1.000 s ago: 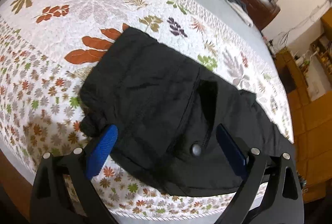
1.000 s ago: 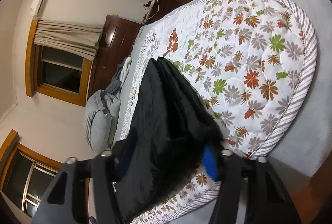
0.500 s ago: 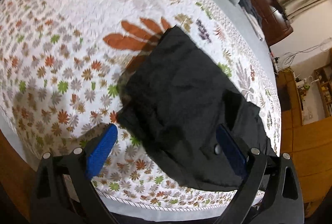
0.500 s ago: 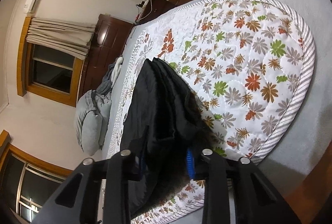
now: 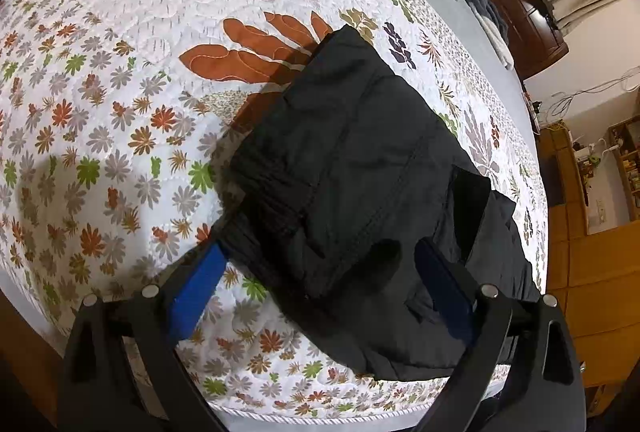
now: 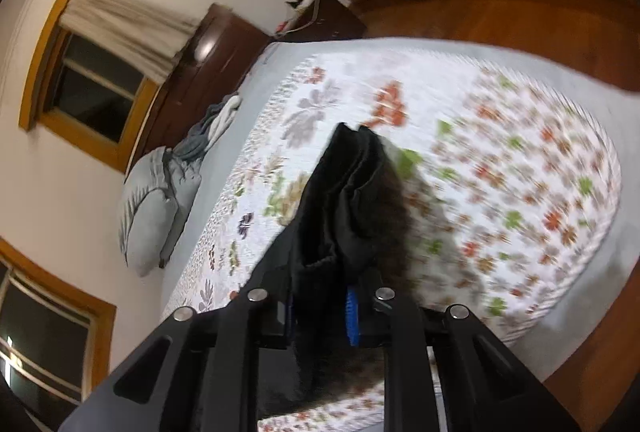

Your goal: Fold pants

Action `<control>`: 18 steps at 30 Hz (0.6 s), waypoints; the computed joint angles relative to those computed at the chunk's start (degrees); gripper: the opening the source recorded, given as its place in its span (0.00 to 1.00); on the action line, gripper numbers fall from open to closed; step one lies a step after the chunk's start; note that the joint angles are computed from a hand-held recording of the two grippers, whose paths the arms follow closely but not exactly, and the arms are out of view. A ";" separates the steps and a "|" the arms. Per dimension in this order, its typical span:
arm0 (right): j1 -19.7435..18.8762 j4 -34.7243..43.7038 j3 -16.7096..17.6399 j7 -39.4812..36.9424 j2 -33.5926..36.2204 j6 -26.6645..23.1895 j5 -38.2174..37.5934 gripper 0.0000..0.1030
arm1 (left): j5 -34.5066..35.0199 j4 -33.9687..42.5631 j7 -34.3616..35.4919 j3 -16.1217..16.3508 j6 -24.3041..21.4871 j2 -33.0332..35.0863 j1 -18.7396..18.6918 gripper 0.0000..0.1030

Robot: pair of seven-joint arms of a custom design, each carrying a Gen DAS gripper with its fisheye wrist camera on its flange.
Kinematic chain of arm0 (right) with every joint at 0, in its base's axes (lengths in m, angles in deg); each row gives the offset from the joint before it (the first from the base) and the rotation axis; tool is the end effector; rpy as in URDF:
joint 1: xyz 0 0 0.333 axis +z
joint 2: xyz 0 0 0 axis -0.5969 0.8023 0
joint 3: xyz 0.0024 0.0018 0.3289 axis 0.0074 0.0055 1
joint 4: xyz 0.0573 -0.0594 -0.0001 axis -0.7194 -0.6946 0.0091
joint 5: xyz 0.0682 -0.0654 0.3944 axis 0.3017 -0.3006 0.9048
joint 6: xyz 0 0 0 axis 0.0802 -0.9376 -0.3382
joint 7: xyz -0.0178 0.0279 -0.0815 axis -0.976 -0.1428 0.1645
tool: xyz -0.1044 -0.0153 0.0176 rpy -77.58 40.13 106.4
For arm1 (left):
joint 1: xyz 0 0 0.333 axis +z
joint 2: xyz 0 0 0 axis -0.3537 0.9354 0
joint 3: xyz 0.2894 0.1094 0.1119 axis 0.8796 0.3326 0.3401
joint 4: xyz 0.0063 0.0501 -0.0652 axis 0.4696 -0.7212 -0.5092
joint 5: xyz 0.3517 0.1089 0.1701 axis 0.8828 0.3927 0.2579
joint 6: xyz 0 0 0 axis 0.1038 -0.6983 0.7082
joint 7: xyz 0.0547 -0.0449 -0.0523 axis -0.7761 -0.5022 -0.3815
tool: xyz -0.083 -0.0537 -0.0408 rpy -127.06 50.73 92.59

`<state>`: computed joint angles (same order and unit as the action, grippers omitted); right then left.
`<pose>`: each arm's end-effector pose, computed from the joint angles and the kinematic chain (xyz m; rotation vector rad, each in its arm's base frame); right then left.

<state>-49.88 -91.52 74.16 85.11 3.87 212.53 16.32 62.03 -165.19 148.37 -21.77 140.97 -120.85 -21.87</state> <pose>0.5690 -0.1956 0.4424 -1.0654 1.8890 0.2098 0.3096 0.0540 0.4256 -2.7479 1.1129 -0.9690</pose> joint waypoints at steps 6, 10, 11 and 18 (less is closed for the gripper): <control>4.08 3.61 2.11 0.65 -3.53 3.13 -6.09 0.18 | -0.65 -0.76 0.79 0.79 0.61 -1.05 -0.18 0.93; 7.74 5.74 3.37 0.09 -5.88 4.15 -10.10 0.17 | -1.38 -1.51 1.20 1.51 1.10 -2.09 -0.42 0.93; 8.68 6.03 3.67 0.08 -6.46 4.40 -11.03 0.17 | -1.58 -1.68 1.45 1.81 1.19 -2.36 -0.54 0.93; 16.48 10.46 6.96 -0.24 -7.94 5.65 -17.82 0.17 | -3.57 -2.80 2.47 3.49 2.65 -3.63 -1.45 0.93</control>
